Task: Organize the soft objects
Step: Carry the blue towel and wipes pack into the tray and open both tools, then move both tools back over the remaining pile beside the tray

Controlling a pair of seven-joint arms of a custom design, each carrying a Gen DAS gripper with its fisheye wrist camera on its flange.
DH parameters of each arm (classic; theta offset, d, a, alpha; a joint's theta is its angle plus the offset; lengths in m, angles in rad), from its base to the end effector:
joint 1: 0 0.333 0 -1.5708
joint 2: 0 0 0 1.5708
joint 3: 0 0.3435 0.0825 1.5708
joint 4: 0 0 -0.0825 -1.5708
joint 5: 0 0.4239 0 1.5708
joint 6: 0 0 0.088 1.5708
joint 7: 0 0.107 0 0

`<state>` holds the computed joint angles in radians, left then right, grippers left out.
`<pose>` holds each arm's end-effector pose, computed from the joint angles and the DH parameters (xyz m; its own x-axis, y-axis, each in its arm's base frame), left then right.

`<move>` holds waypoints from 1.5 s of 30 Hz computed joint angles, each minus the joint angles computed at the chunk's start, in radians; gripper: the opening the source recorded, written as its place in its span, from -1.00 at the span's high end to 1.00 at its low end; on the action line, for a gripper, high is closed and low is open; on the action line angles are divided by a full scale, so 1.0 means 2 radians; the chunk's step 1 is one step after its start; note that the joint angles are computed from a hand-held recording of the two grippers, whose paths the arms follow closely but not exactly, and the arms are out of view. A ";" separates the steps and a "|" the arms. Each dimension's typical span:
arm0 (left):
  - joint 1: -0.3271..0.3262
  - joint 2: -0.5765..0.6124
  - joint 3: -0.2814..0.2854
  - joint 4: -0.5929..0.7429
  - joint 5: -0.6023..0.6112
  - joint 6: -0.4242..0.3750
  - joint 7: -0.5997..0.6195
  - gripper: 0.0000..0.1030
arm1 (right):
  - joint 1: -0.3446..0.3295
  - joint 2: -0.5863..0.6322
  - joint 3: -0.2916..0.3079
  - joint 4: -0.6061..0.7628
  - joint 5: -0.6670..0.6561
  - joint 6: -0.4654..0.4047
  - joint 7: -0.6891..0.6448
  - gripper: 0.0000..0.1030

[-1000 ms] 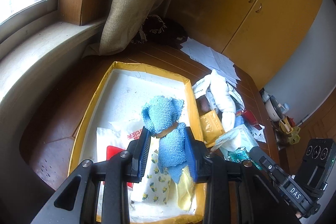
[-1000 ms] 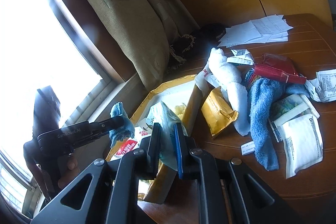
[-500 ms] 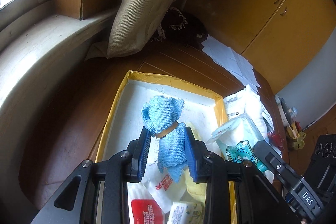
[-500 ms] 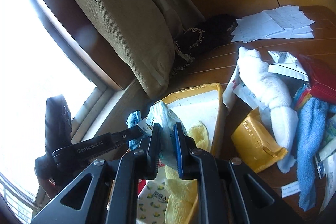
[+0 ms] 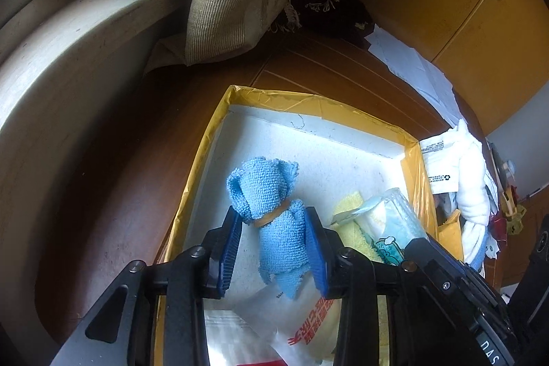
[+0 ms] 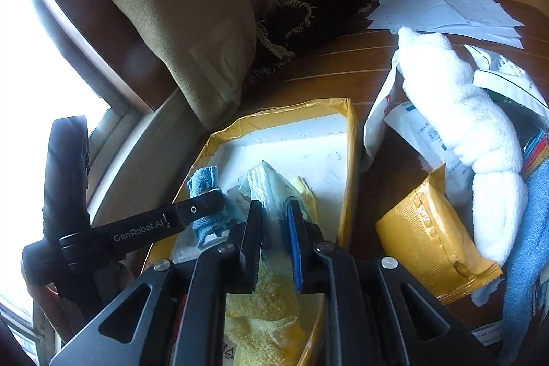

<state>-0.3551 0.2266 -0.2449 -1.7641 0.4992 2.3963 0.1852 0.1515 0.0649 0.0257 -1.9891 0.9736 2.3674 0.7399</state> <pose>0.5877 -0.3818 0.4931 0.4111 -0.8738 0.2596 -0.7519 -0.4861 -0.4453 0.6258 0.1218 0.4765 0.4745 -0.7430 -0.4720 -0.8114 -0.1612 -0.5619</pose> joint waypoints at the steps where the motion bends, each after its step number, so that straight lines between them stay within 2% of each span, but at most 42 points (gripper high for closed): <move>1: 0.003 0.002 -0.002 0.001 -0.009 0.003 0.011 0.12 | 0.001 -0.002 0.001 -0.002 -0.004 0.003 0.001 0.67; 4: 0.013 -0.001 -0.008 -0.011 -0.041 0.033 0.035 -0.15 | 0.002 -0.006 0.000 -0.006 -0.008 -0.003 -0.001 0.37; 6: 0.016 -0.007 -0.009 -0.020 -0.058 0.050 0.037 -0.20 | 0.000 -0.012 -0.002 -0.012 0.008 -0.008 -0.016 0.24; 9: 0.006 -0.022 -0.001 -0.034 -0.033 0.058 -0.015 -0.26 | -0.005 -0.025 -0.006 -0.022 0.032 -0.025 -0.033 0.05; 10: 0.003 -0.026 0.000 -0.036 -0.021 0.061 -0.028 -0.30 | -0.005 -0.033 -0.008 -0.029 0.037 -0.022 -0.040 -0.07; 12: -0.007 -0.033 0.003 -0.037 0.016 0.055 -0.059 -0.30 | -0.006 -0.050 -0.012 -0.044 0.053 -0.021 -0.062 -0.11; 16: -0.031 -0.039 0.000 -0.028 0.099 0.006 -0.133 -0.42 | -0.009 -0.081 -0.026 -0.074 0.082 -0.037 -0.096 -0.20; 20: -0.045 -0.063 -0.005 -0.054 0.184 0.016 -0.247 -0.42 | -0.020 -0.102 -0.045 -0.094 0.096 -0.063 -0.119 -0.23; 23: -0.052 -0.065 -0.016 -0.050 0.214 0.005 -0.279 -0.42 | -0.030 -0.110 -0.055 -0.107 0.094 -0.077 -0.124 -0.24; 26: -0.064 -0.051 -0.025 -0.032 0.231 0.000 -0.281 -0.42 | -0.042 -0.117 -0.064 -0.118 0.092 -0.093 -0.130 -0.24; 34: -0.113 0.003 -0.029 0.042 0.233 -0.040 -0.219 -0.42 | -0.064 -0.141 -0.076 -0.147 0.074 -0.097 -0.122 -0.24; 38: -0.130 0.023 -0.027 0.075 0.212 -0.059 -0.177 -0.42 | -0.072 -0.146 -0.081 -0.151 0.068 -0.099 -0.114 -0.23; 45: -0.140 0.033 -0.020 0.085 0.185 -0.049 -0.167 -0.42 | -0.082 -0.145 -0.085 -0.151 0.058 -0.100 -0.099 -0.23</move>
